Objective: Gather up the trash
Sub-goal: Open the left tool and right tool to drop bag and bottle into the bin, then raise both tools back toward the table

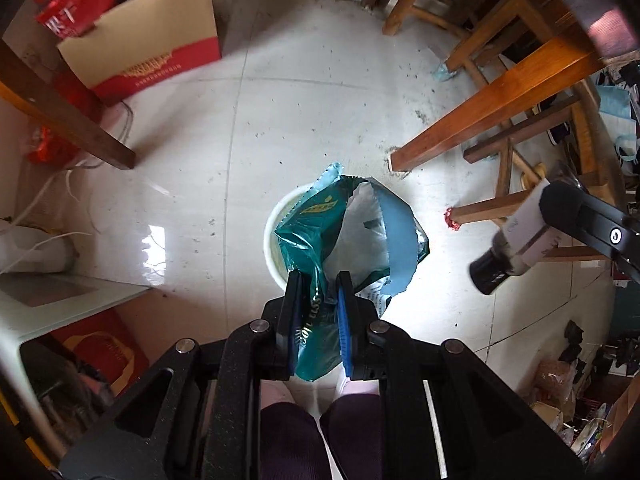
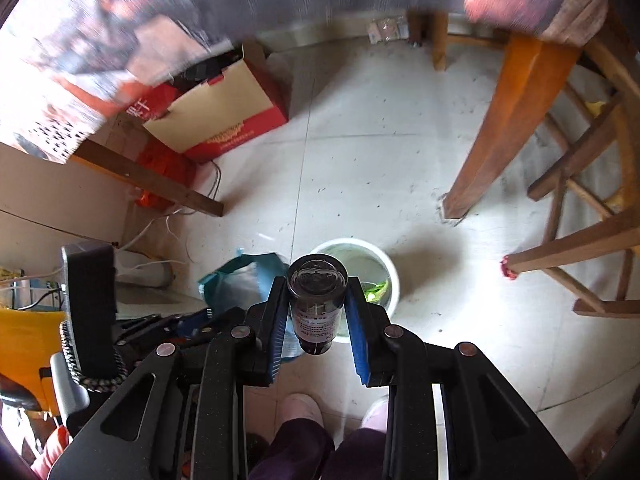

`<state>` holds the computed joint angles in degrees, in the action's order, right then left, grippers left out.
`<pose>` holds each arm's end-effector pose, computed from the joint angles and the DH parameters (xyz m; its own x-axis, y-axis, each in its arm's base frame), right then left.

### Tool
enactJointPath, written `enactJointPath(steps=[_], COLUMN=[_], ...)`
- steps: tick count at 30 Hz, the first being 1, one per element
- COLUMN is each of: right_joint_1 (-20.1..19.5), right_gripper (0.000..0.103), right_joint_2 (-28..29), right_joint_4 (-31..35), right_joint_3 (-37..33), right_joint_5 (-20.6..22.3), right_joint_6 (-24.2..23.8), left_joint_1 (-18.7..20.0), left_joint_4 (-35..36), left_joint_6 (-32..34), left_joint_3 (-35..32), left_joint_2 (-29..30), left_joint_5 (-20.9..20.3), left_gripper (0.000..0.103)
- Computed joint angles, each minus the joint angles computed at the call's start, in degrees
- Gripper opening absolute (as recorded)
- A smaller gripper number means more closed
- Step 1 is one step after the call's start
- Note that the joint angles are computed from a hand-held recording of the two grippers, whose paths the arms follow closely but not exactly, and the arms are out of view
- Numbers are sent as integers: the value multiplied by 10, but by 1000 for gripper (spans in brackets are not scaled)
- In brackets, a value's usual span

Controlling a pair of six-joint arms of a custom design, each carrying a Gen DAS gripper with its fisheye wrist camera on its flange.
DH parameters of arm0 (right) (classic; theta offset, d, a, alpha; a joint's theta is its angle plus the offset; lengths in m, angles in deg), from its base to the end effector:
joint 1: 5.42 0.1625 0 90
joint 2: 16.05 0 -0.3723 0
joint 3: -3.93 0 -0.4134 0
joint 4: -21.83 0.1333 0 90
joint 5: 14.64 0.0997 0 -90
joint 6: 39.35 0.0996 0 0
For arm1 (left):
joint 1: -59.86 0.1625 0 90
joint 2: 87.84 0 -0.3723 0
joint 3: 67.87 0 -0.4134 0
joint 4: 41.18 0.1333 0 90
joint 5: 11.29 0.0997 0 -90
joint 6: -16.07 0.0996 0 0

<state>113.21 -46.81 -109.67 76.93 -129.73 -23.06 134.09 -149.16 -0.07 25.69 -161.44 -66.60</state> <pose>0.4271 -0.5923 -0.0165 -0.8949 -0.1750 0.4106 -0.2376 0.9655 -0.1065 0.0224 -0.6199 0.2932 -0.8305 -0.0345 -0.5560 0.0424 0.9913 -0.1249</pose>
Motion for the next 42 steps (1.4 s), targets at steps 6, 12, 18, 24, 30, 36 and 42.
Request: enactJointPath(steps=[6, 12, 18, 24, 30, 36, 42], right_joint_1=[-17, -13, 4, 40, 80, 128, 179], right_gripper=[48, 48, 48, 48, 48, 48, 48], right_joint_2=[11, 8, -10, -29, -36, -21, 18], right_joint_4=[4, 19, 59, 116, 183, 244, 285], right_joint_3=[-8, -9, -23, -66, -138, -244, -369], right_joint_5=[35, 6, -4, -17, -29, -48, -88], right_joint_6=[6, 20, 44, 72, 96, 102, 91], left_joint_1=[24, 16, -17, -72, -137, -206, -272], left_joint_4=[-50, -25, 30, 112, 205, 286, 346], left_joint_6=[20, 10, -14, -41, -79, -113, -116], left_joint_3=[0, -8, -25, -65, -139, -240, -337], left_joint_2=[23, 22, -4, -37, -59, -59, -48], left_joint_5=[-23, -21, -13, 4, 26, 55, 92], left_gripper=[47, 47, 47, 47, 47, 47, 47])
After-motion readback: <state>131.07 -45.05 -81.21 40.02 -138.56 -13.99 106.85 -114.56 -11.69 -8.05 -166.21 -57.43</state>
